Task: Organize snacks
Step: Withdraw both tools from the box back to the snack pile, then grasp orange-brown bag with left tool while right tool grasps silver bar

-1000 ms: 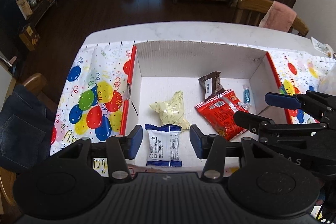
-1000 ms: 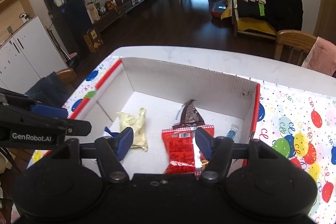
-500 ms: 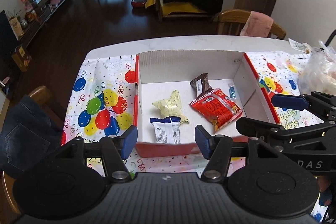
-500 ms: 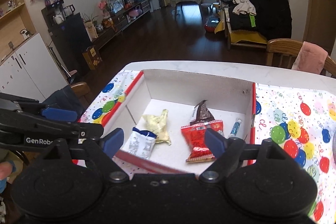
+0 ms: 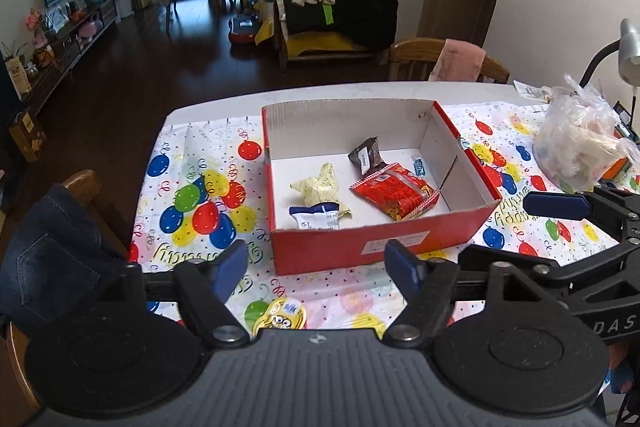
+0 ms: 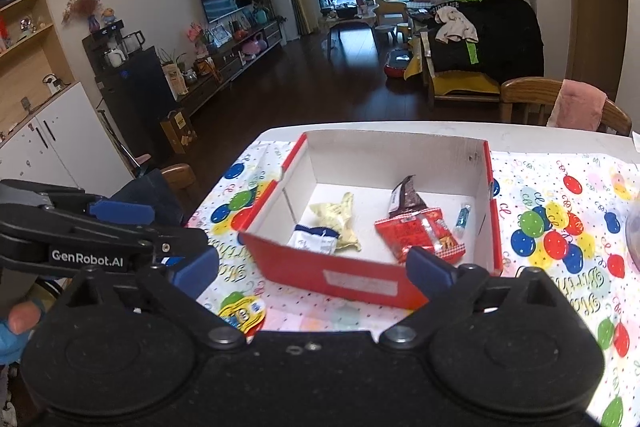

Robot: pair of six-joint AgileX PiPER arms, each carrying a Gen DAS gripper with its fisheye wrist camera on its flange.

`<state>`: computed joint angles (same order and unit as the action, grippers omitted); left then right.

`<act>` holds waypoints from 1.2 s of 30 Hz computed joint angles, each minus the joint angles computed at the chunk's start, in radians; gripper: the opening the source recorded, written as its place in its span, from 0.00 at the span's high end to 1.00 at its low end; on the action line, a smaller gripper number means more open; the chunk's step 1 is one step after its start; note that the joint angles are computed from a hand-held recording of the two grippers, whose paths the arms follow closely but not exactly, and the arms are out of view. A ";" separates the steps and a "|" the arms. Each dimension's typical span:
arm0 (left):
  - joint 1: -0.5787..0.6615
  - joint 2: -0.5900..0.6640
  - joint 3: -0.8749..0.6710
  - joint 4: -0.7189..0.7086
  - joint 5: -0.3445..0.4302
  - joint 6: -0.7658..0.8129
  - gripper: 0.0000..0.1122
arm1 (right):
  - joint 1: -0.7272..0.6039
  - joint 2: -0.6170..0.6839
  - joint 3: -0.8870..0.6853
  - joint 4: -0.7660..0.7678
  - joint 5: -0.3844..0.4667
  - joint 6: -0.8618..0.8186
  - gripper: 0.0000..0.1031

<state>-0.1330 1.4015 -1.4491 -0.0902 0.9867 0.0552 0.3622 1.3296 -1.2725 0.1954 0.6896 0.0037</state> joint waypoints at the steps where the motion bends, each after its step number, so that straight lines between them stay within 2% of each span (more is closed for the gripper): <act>1: 0.005 -0.017 0.020 -0.001 -0.006 0.007 0.32 | 0.016 -0.013 0.017 -0.022 -0.009 0.021 0.01; 7: 0.064 -0.111 0.149 -0.066 -0.046 0.090 0.31 | 0.087 -0.077 0.116 -0.108 -0.054 0.100 0.00; 11: 0.097 -0.150 0.230 -0.104 -0.060 0.127 0.29 | 0.087 -0.129 0.209 -0.038 -0.092 0.027 0.00; 13: 0.109 -0.162 0.266 -0.114 -0.058 0.129 0.29 | 0.104 -0.153 0.257 -0.051 -0.101 0.019 0.00; 19: 0.147 -0.164 0.358 -0.138 -0.062 0.148 0.29 | 0.058 -0.192 0.375 0.095 -0.077 -0.200 0.00; 25: 0.141 -0.132 0.412 -0.146 -0.066 0.149 0.29 | -0.012 -0.155 0.418 0.225 -0.016 -0.470 0.00; 31: 0.124 -0.086 0.429 -0.129 -0.070 0.101 0.29 | -0.007 -0.048 0.411 0.186 0.032 -0.667 0.01; 36: 0.123 -0.046 0.421 -0.134 -0.064 0.099 0.29 | 0.006 0.023 0.377 0.148 0.073 -0.823 0.08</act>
<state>-0.0101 1.3557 -1.0280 -0.2243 0.9227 0.1541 0.3683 1.3524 -0.8959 0.3431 0.7626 -0.8192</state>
